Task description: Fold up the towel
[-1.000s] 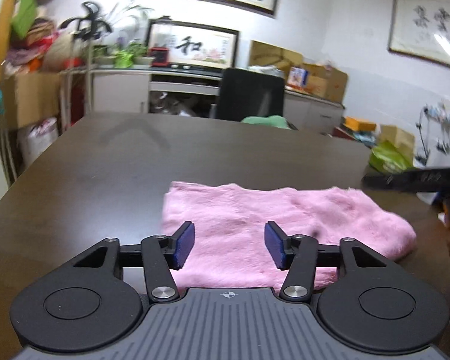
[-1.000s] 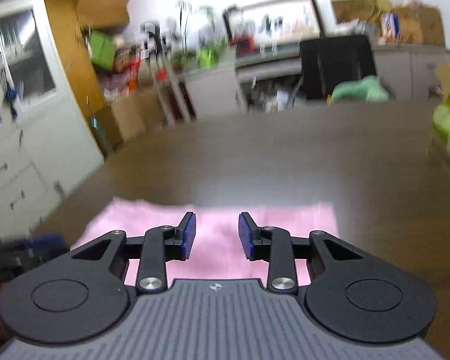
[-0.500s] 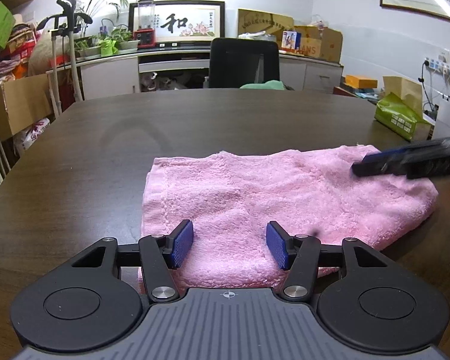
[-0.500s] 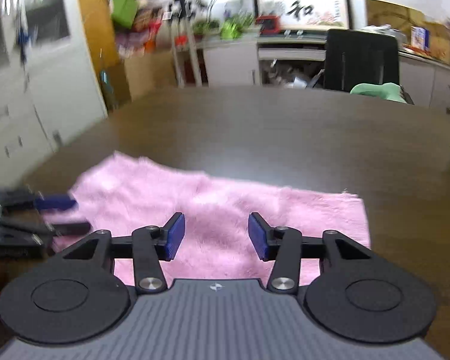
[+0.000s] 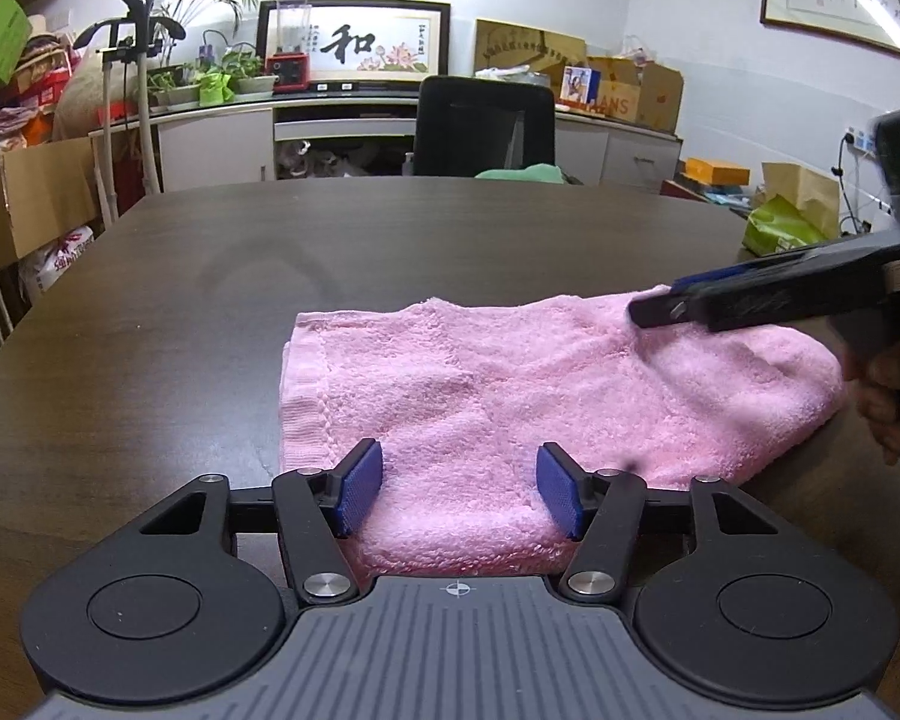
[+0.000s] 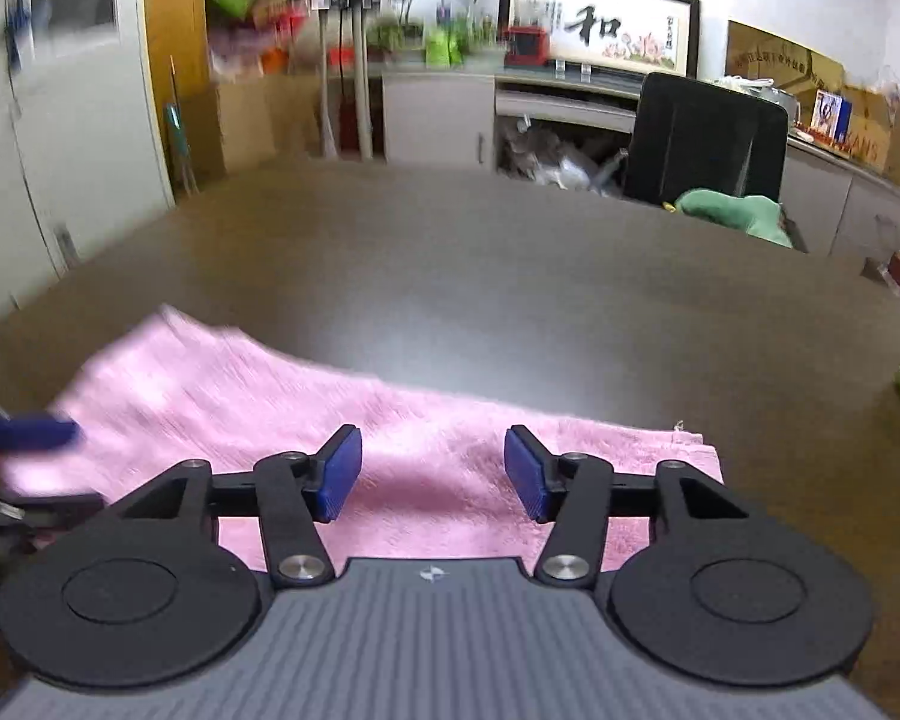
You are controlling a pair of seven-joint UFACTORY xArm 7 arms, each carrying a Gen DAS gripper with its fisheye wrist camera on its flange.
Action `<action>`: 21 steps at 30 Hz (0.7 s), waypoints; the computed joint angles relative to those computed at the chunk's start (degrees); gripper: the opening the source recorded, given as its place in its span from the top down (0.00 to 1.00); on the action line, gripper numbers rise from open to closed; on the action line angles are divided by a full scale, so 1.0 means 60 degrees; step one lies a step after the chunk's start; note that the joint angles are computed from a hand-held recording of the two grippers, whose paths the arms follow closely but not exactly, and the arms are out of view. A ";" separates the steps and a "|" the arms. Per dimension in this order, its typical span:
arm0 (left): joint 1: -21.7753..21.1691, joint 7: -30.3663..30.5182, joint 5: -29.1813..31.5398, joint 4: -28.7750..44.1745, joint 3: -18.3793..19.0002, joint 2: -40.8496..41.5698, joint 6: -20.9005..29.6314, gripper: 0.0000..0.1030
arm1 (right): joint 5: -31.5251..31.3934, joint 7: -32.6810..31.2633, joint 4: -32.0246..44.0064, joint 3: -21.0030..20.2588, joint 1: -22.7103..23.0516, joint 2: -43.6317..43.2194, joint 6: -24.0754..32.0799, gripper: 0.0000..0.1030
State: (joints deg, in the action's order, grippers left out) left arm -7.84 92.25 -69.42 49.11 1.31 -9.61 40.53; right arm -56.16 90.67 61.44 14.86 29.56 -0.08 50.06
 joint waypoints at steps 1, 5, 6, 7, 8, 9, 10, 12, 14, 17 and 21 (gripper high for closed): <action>0.0015 -0.0008 0.0000 0.0010 0.0017 0.0008 0.0025 0.41 | -0.0221 0.0195 0.0015 -0.0009 0.0001 0.0048 -0.0017 0.39; 0.0058 -0.0050 -0.0007 0.0052 0.0029 0.0040 0.0079 0.39 | -0.0692 0.1484 -0.0641 -0.0149 -0.0287 -0.0537 -0.1171 0.39; 0.0056 -0.0041 -0.0017 0.0031 0.0012 0.0021 0.0032 0.36 | -0.0862 0.1753 -0.0821 -0.0111 -0.0376 -0.0704 -0.1381 0.38; 0.0045 -0.0037 -0.0039 -0.0002 -0.0013 -0.0005 -0.0073 0.35 | -0.0718 0.1644 -0.0902 -0.0076 -0.0456 -0.0749 -0.1434 0.34; 0.0028 -0.0087 -0.0042 -0.0002 -0.0046 0.0002 -0.0219 0.28 | -0.0496 0.1462 -0.0977 -0.0058 -0.0530 -0.0784 -0.1473 0.34; 0.0007 -0.0145 -0.0040 0.0004 -0.0078 0.0014 -0.0369 0.24 | -0.0529 0.1387 -0.1075 -0.0009 -0.0594 -0.0806 -0.1495 0.34; -0.0002 -0.0326 0.0009 0.0035 -0.0110 0.0060 -0.0548 0.24 | -0.0585 0.1404 -0.1148 0.0046 -0.0639 -0.0838 -0.1514 0.34; 0.0010 -0.0576 0.0042 0.0157 -0.0069 0.0180 -0.0558 0.28 | -0.0680 0.1873 -0.1441 0.0188 -0.0688 -0.1259 -0.1556 0.34; 0.0075 -0.0745 0.0064 0.0295 -0.0010 0.0281 -0.0435 0.29 | -0.0757 0.2278 -0.1767 0.0430 -0.0773 -0.1800 -0.1442 0.32; 0.0131 -0.1049 0.0096 0.0375 -0.0054 0.0336 -0.0616 0.32 | -0.0423 0.2963 -0.2347 0.1013 -0.0823 -0.2867 -0.0373 0.26; 0.0123 -0.0409 -0.0607 0.0246 0.0015 0.0137 -0.0683 0.32 | 0.0292 0.3909 -0.3572 0.1412 -0.1000 -0.4393 -0.0519 0.25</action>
State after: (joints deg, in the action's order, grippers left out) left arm -7.10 89.80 -73.06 50.59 1.40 -8.78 36.43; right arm -54.41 114.12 40.01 23.33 23.56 -26.44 46.95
